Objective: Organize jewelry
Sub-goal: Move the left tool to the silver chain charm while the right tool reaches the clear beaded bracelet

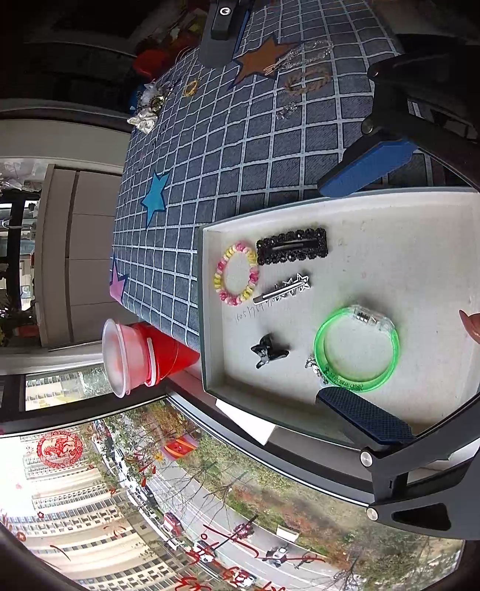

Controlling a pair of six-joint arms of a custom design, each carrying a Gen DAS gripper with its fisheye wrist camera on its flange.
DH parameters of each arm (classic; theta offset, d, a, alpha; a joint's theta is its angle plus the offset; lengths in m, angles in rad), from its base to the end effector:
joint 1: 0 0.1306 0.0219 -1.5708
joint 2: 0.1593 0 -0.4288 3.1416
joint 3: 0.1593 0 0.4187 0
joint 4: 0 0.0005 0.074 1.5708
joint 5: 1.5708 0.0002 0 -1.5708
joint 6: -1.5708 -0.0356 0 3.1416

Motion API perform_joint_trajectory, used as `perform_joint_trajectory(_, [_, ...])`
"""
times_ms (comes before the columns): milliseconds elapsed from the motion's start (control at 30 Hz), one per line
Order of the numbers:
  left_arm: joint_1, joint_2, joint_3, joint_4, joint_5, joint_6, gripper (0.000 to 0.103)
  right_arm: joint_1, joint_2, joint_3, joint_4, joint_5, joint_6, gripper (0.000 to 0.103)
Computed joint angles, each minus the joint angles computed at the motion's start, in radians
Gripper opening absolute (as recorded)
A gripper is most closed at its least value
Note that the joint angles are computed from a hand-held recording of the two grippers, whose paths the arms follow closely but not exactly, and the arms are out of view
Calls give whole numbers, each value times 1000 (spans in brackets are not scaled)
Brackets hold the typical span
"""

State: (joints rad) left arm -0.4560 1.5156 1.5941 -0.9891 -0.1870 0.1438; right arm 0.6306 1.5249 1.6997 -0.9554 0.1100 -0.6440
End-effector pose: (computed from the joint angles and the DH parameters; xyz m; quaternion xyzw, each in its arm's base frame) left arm 0.4970 -0.2369 0.5037 0.1165 0.9351 -0.0110 0.3344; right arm 0.4552 0.3268 0.5523 0.0273 0.9214 0.1879 0.3391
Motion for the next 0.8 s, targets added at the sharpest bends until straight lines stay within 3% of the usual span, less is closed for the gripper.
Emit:
perform_joint_trajectory(233, [-73, 38, 58, -18, 40, 15, 103, -59, -151, -165, -49, 71, -60, 103])
perform_joint_trajectory(433, [-133, 107, 134, -75, 79, 8, 103, -84, -240, -284, -111, 119, -106, 103])
perform_joint_trajectory(800, [-172, 238, 251, -157, 85, 84, 103, -69, -280, -389, -205, 174, -163, 103])
